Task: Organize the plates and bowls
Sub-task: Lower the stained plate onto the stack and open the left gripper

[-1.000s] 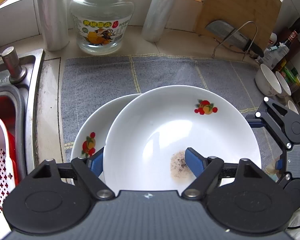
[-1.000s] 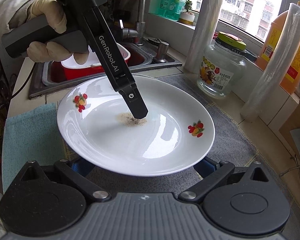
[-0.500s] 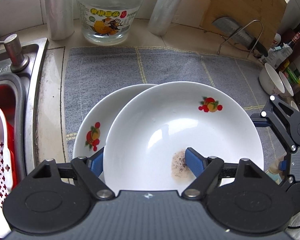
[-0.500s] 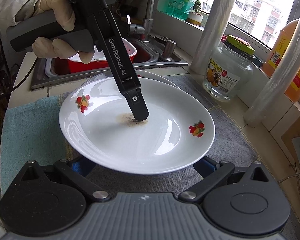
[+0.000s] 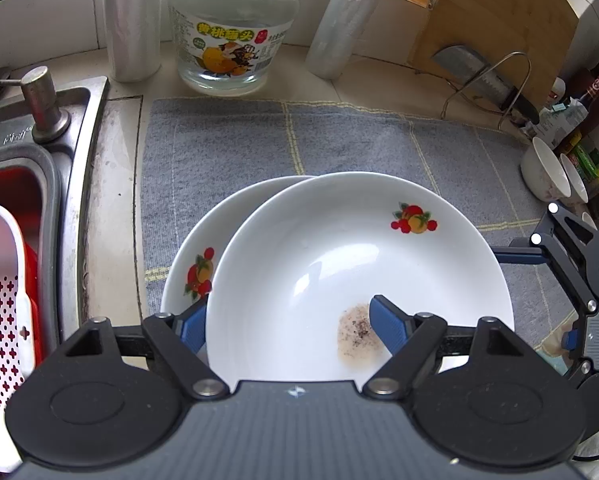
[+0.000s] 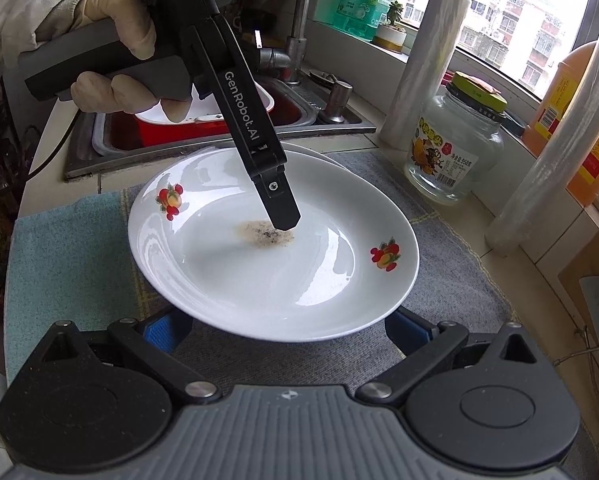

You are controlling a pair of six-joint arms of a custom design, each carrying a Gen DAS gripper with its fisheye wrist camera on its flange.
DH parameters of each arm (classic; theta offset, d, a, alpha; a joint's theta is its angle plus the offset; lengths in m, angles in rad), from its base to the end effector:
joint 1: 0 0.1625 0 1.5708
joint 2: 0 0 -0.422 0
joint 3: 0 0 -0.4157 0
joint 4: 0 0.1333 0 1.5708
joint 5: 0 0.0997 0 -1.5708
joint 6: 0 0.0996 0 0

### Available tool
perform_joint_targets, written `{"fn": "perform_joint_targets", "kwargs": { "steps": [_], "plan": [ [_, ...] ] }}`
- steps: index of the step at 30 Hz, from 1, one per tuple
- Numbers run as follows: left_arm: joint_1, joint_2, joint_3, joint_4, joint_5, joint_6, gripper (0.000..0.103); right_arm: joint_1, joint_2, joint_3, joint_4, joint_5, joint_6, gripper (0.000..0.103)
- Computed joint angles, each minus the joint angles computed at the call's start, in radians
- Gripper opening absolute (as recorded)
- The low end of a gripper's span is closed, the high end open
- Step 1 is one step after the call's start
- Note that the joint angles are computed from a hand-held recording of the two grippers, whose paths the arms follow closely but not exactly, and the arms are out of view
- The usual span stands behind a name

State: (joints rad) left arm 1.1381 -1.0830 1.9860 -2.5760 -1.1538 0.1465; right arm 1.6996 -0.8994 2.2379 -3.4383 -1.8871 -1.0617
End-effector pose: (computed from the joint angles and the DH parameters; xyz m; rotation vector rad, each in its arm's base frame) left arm -0.0787 -0.5845 0.1285 0.7527 2.6295 -0.2210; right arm 0.1647 -0.4748 0.0570 1.3610 -2.2096 0.4412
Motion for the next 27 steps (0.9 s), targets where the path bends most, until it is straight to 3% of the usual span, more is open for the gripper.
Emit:
{"fn": "perform_joint_targets", "kwargs": {
  "steps": [27],
  "plan": [
    [0.009,-0.031,0.016,-0.015,-0.017,-0.009,0.086,0.001,-0.006,0.011,-0.018,-0.006,0.016,0.103]
  ]
}}
